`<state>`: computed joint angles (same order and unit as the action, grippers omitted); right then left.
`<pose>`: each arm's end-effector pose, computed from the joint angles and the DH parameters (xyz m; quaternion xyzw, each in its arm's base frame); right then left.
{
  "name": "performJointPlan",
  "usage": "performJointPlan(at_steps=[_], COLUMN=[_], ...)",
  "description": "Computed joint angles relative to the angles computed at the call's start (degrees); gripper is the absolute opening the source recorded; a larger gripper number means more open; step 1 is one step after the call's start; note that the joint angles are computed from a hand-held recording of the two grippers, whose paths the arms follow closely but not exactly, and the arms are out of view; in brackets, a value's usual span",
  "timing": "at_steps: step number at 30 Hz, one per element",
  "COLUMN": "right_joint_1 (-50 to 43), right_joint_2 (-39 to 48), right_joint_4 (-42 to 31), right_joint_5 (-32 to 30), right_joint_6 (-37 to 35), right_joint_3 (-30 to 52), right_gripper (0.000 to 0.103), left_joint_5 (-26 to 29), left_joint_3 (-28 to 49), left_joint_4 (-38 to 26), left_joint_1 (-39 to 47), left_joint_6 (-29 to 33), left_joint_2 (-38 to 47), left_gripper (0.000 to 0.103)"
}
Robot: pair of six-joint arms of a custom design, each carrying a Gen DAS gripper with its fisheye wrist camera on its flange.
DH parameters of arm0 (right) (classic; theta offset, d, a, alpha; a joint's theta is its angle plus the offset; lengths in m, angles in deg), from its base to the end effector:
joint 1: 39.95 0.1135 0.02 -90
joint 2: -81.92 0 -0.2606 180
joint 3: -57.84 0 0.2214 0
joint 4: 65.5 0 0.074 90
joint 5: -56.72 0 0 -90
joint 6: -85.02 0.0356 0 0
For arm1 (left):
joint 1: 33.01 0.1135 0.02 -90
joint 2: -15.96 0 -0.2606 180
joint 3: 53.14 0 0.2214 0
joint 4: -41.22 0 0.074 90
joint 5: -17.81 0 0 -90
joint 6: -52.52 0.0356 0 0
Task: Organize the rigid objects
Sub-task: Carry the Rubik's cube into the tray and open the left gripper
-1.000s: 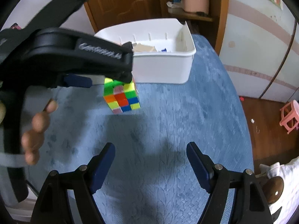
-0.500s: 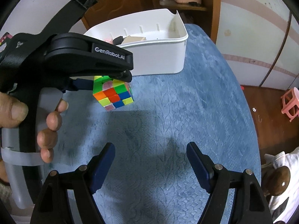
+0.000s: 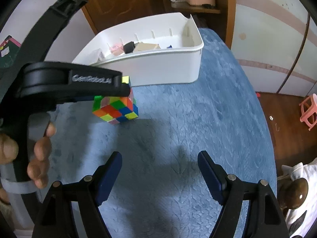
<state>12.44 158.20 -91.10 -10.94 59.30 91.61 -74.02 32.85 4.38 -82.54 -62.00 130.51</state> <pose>0.1091 0.1195 0.1178 0.1363 0.9542 0.0587 0.2597 0.2399 -0.2795 0.1451 0.2082 0.9545 -0.1158 0.1795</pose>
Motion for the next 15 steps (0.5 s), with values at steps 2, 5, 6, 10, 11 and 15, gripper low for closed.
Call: performJointPlan(at_steps=[2,5,6,10,11,15], right_joint_1=[0.2,0.9,1.2,2.2,2.5,2.8], right_joint_2=[-0.6,-2.0,-2.6,-5.5,-6.6,-9.7], right_joint_4=[-1.3,-3.5,-4.4,-9.0,-10.6,-15.3], right_joint_5=[0.3,0.9,1.2,3.2,4.0,6.9], right_joint_6=[-0.2,0.1,0.2,0.1,0.0,-1.3], right_joint_3=[0.9,2.1,2.6,5.6,6.7,10.7], right_gripper=[0.079,0.079,0.079,0.079,0.079,0.079], left_joint_5=[-0.3,-0.6,-0.8,-2.4,-3.0,-4.4], left_joint_3=[-0.6,-1.2,-1.1,2.1,4.1,13.7], left_joint_4=[-0.4,-1.8,-2.8,-6.8,-8.4,-14.0], left_joint_1=[0.1,0.2,0.2,0.3,0.5,1.3], left_joint_6=[1.3,2.6,3.2,5.8,7.1,11.1], left_joint_2=[-2.9,-7.4,-9.5,-15.1,-16.4,-17.0], left_gripper=[0.061,0.061,0.061,0.061,0.061,0.061])
